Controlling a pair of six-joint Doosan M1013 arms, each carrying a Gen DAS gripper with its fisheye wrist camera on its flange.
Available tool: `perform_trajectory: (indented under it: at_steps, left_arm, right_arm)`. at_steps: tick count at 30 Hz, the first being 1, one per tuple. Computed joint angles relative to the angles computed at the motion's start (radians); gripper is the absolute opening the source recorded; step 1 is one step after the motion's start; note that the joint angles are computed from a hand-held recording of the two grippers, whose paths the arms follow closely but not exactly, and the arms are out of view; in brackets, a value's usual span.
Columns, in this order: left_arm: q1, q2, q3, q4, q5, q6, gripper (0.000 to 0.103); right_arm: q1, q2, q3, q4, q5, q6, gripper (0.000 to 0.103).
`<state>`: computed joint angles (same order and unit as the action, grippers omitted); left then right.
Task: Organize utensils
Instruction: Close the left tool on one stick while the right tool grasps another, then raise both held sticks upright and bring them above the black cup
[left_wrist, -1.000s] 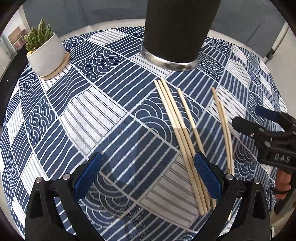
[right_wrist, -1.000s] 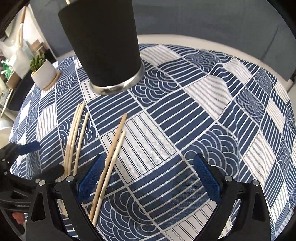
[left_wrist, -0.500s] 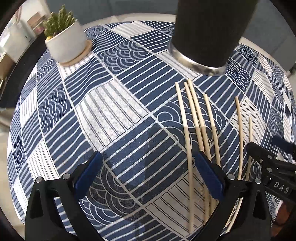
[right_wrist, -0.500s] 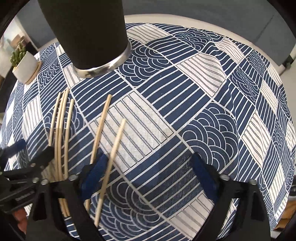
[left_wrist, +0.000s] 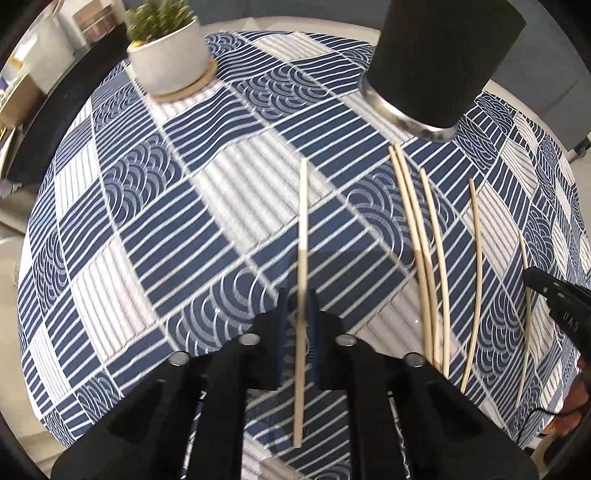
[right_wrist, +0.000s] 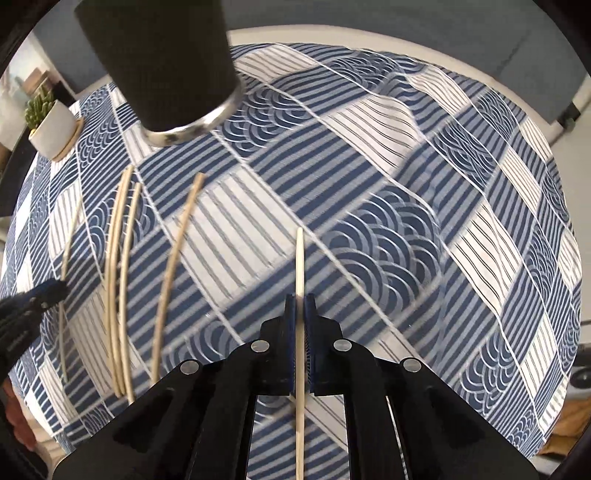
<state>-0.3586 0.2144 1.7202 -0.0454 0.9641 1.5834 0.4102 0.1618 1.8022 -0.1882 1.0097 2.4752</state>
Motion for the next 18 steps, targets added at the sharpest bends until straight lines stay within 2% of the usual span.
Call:
perform_trajectory:
  at_steps: [6, 10, 18]
  left_arm:
    - [0.019, -0.038, 0.042, -0.014, 0.016, -0.012, 0.005]
    - [0.016, -0.073, 0.074, 0.022, 0.013, -0.08, 0.005]
    - [0.016, -0.144, 0.093, 0.047, -0.006, -0.11, 0.005]
  right_arm:
    - [-0.005, -0.061, 0.057, -0.034, 0.015, 0.022, 0.005]
    - [-0.003, -0.108, 0.087, -0.069, 0.017, 0.047, 0.005]
    - [-0.022, -0.189, 0.097, -0.175, -0.033, 0.043, 0.005]
